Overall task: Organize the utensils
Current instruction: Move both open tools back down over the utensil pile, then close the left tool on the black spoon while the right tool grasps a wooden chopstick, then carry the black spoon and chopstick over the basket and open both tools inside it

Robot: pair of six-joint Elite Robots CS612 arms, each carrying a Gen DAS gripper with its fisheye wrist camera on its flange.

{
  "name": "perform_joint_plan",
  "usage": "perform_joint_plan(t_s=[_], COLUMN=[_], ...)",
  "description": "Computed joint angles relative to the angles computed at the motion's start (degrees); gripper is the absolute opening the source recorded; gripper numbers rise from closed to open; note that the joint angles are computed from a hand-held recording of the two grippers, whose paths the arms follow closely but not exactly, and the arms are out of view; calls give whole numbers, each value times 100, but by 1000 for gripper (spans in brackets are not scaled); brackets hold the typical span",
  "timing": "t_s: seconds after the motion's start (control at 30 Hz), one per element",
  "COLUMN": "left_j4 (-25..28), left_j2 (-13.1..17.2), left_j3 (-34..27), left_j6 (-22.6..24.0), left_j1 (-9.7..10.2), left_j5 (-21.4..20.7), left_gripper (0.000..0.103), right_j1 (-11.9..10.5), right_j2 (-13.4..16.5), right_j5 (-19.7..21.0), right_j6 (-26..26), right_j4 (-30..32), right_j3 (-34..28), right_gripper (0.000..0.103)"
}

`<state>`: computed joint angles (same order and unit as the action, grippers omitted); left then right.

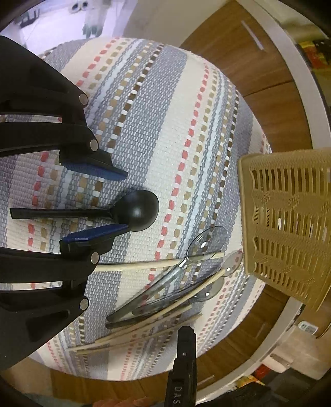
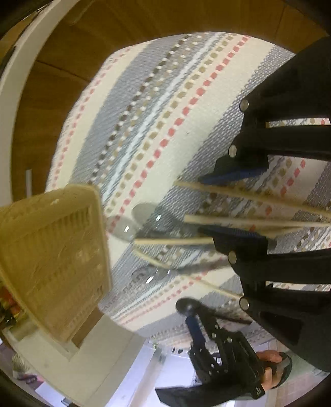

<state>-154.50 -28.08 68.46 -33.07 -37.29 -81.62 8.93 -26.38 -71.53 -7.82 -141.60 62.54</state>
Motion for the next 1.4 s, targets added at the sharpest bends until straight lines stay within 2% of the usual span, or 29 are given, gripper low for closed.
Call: perform_joint_plan(t_s=[0.1, 0.2, 0.3, 0.4, 0.53, 0.57, 0.63, 0.67, 0.77, 1.1, 1.4], left_j4=[18, -72, -2, 295, 754, 890, 966, 941, 864, -502, -1992], left_j2=[-20, -39, -45, -33, 53, 78, 100, 110, 162, 37, -93], left_j3=[4, 49, 42, -58, -315, -385, -445, -465, -547, -116, 184], left_j6=[12, -97, -64, 56, 148, 182, 191, 168, 58, -328, -390], left_j1=[-17, 41, 55, 0, -105, -142, -176, -178, -174, -147, -151], left_j5=[-63, -359, -479, -292, 122, 296, 436, 434, 416, 517, 929], left_gripper=[33, 32, 32, 33, 33, 28, 19, 7, 5, 5, 5], right_j1=[20, 94, 161, 235, 333, 345, 336, 333, 322, 89, -10], right_j2=[53, 47, 37, 34, 108, 110, 117, 120, 118, -76, -310], right_j5=[-90, -346, -590, -823, -1176, -1231, -1162, -1143, -1061, -529, -128], right_j6=[-39, -159, -215, -276, -387, -407, -457, -465, -414, -468, -469], right_j4=[227, 120, 87, 98, 93, 80, 78, 62, -17, -506, -1450], right_j3=[-77, -37, -16, -27, -145, -147, -155, -151, -117, 241, 580], right_gripper=[22, 21, 21, 20, 11, 7, 7, 5, 5, 4, 4])
